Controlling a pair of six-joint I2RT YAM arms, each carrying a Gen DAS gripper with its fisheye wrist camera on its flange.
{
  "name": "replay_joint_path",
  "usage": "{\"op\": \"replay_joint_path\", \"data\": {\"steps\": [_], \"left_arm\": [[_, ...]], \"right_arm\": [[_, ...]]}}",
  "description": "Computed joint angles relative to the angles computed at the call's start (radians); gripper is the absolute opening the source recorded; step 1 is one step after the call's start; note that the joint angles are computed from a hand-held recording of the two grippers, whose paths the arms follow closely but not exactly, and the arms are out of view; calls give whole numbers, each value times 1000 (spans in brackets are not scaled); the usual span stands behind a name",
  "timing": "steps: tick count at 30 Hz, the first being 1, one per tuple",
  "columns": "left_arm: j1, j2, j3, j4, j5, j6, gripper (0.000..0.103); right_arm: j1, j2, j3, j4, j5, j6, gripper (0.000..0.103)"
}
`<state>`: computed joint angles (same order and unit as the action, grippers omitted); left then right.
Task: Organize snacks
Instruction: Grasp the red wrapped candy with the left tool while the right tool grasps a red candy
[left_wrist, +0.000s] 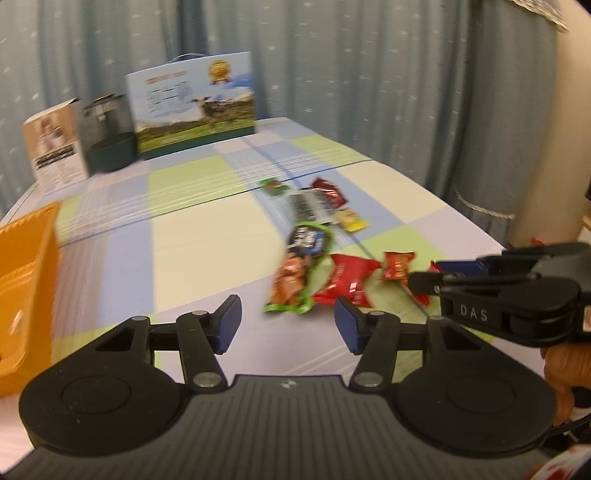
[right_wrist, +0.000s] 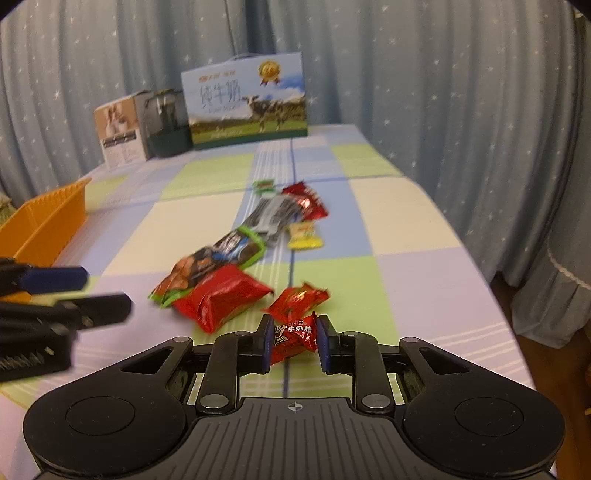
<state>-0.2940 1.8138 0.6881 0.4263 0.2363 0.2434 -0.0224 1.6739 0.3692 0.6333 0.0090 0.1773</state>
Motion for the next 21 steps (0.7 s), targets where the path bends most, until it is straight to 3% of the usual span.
{"op": "replay_joint_path", "data": {"steps": [6,21], "left_arm": [[-56,53,83,-30,10,38,42],[-128,217,300,-215,-45,119,29]], "right_arm": [[-69,-24,0,-32,-31,22,25],[-112,-26,18,-82,-69,63,24]]}}
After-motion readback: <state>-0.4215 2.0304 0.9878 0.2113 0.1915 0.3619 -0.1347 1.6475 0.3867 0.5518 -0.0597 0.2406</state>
